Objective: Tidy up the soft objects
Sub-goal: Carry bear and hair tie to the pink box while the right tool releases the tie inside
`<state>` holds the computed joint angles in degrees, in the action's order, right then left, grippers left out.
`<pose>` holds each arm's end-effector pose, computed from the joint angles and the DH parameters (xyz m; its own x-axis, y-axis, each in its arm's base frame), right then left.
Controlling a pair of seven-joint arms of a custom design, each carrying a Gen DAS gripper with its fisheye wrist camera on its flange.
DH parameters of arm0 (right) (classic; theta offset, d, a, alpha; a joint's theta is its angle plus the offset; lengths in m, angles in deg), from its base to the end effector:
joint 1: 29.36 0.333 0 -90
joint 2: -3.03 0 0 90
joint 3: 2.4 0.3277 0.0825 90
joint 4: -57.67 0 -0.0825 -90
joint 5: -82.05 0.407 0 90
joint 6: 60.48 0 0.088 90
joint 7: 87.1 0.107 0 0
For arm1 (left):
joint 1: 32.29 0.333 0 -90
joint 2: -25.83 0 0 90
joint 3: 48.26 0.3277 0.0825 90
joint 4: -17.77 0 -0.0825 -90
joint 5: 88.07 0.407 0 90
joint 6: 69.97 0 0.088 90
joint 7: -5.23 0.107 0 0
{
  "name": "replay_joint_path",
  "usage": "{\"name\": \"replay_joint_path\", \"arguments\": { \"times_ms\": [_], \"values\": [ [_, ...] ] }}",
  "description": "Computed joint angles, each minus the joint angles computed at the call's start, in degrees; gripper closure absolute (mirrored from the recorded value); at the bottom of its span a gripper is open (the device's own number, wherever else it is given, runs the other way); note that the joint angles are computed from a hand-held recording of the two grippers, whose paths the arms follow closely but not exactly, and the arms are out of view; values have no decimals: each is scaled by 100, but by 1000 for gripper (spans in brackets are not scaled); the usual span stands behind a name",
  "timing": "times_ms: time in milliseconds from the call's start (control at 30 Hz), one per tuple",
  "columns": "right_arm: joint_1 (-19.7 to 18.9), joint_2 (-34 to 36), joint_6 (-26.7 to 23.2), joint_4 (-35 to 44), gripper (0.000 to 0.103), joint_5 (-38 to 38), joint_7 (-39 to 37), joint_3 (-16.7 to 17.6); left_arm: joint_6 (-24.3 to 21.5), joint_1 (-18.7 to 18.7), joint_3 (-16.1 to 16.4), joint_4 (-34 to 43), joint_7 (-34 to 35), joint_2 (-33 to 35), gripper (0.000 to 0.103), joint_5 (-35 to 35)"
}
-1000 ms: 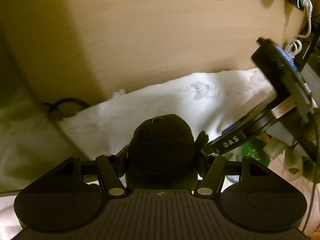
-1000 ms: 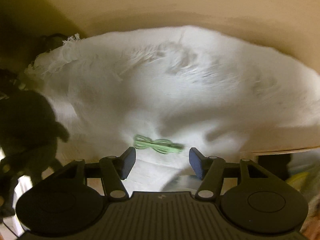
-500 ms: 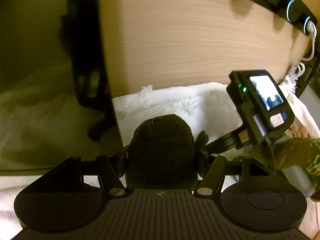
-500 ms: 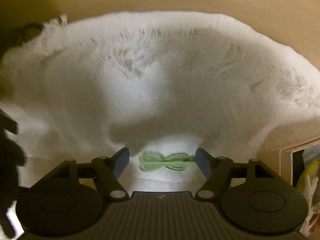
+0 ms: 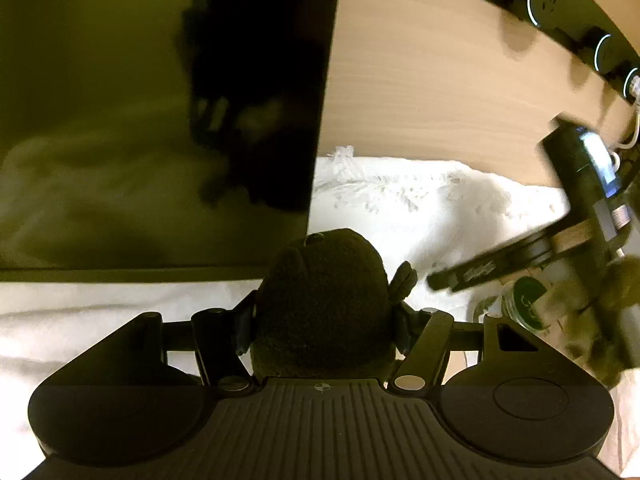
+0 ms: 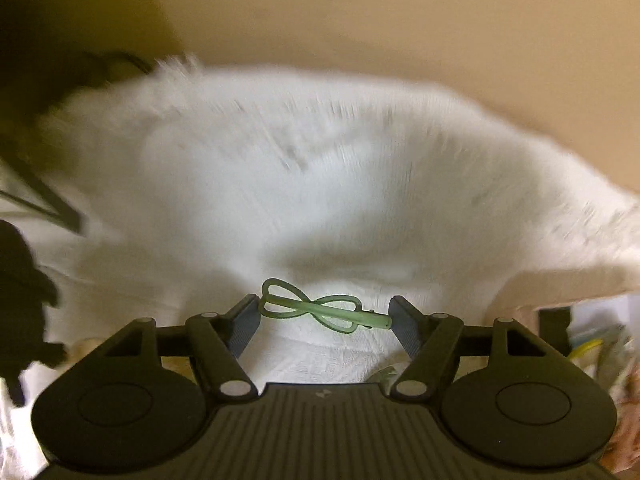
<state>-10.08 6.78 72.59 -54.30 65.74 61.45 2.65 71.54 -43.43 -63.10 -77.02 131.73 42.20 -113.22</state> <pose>0.5696 0.2509 0.4772 -0.4014 -0.9098 -0.1053 -0.8396 0.4115 -0.3545 0.6466 -0.2917 0.5120 -0.7326 -0.6695 0.1225 -0.5872 0.5307 -0.6112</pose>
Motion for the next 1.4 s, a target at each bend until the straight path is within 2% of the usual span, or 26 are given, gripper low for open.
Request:
{"name": "replay_joint_path", "arguments": {
  "times_ms": [233, 433, 633, 833, 967, 1100, 1233, 1400],
  "values": [
    [5, -1224, 459, -662, 32, -445, -202, 125, 180, 40, 12, -593, -15, -707, 34, -387],
    [17, -2174, 853, -1325, 32, -298, -726, 174, 140, -105, 38, -914, -207, -1103, 34, -473],
    [-62, -3309, 795, -2203, 32, -211, -1122, 187, 4, -428, -95, -1005, -326, -1179, 34, -380],
    [-365, -4381, 589, -3191, 32, -332, -1230, 184, -342, -833, -334, -812, -320, -872, 34, -394],
    [-613, -5085, 249, -3711, 32, -379, -1212, 127, -623, -1093, -525, -543, -223, -529, 34, -526],
    [-932, -5453, 7, -4055, 32, -451, -1046, 102, -768, -1333, -739, -251, -101, -141, 34, -812],
    [-1163, -5546, 8, -4271, 32, -545, -885, 47, -687, -1538, -937, -28, -45, 316, 34, -1198],
    [-1205, -5579, 195, -4455, 32, -479, -786, -61, -174, -1966, -908, 110, -253, 859, 34, -672]
  ]
}}
